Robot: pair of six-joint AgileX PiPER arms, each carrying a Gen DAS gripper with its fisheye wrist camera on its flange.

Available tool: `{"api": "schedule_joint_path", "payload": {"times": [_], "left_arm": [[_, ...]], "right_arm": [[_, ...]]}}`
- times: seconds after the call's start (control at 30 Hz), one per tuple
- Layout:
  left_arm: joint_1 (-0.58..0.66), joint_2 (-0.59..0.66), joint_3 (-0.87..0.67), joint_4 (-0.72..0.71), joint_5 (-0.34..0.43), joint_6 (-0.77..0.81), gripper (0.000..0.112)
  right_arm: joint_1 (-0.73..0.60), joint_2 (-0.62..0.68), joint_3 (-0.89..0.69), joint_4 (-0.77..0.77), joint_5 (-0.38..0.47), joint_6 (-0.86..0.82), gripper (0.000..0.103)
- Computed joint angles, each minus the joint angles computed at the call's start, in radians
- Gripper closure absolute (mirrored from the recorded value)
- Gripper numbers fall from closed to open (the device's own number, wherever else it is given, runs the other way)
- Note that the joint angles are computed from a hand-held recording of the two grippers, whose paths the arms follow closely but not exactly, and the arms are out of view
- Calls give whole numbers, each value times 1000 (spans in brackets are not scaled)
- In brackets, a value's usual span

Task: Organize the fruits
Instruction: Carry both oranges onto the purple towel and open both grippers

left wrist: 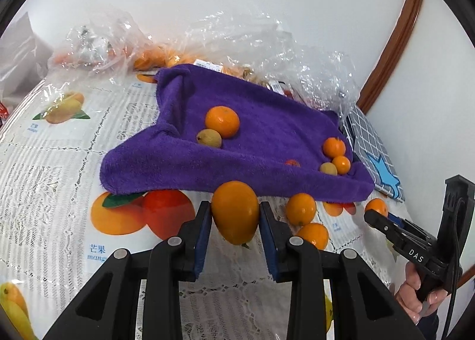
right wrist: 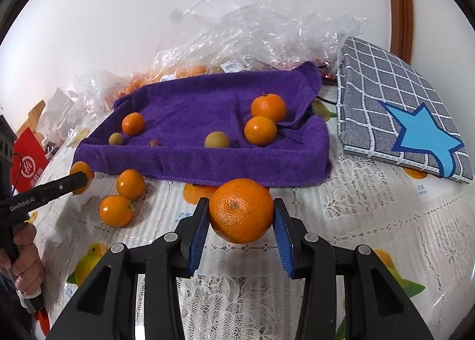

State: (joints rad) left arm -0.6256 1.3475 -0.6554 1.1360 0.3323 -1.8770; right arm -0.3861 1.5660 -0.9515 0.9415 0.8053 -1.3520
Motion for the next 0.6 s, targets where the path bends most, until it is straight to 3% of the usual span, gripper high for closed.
{"api": "schedule_joint_path", "payload": {"times": [0.13, 0.23, 0.4, 0.6], "left_arm": [[2, -10, 9, 27, 9, -40, 82], [3, -13, 2, 0, 27, -16, 82], [26, -30, -42, -91, 38, 106, 82], [79, 1, -172, -179, 86, 270, 82]], "right_arm": [[4, -7, -8, 0, -2, 24, 61], [-6, -14, -44, -1, 50, 48, 61], [2, -40, -114, 25, 78, 55, 61], [69, 4, -216, 34, 49, 109, 61]]}}
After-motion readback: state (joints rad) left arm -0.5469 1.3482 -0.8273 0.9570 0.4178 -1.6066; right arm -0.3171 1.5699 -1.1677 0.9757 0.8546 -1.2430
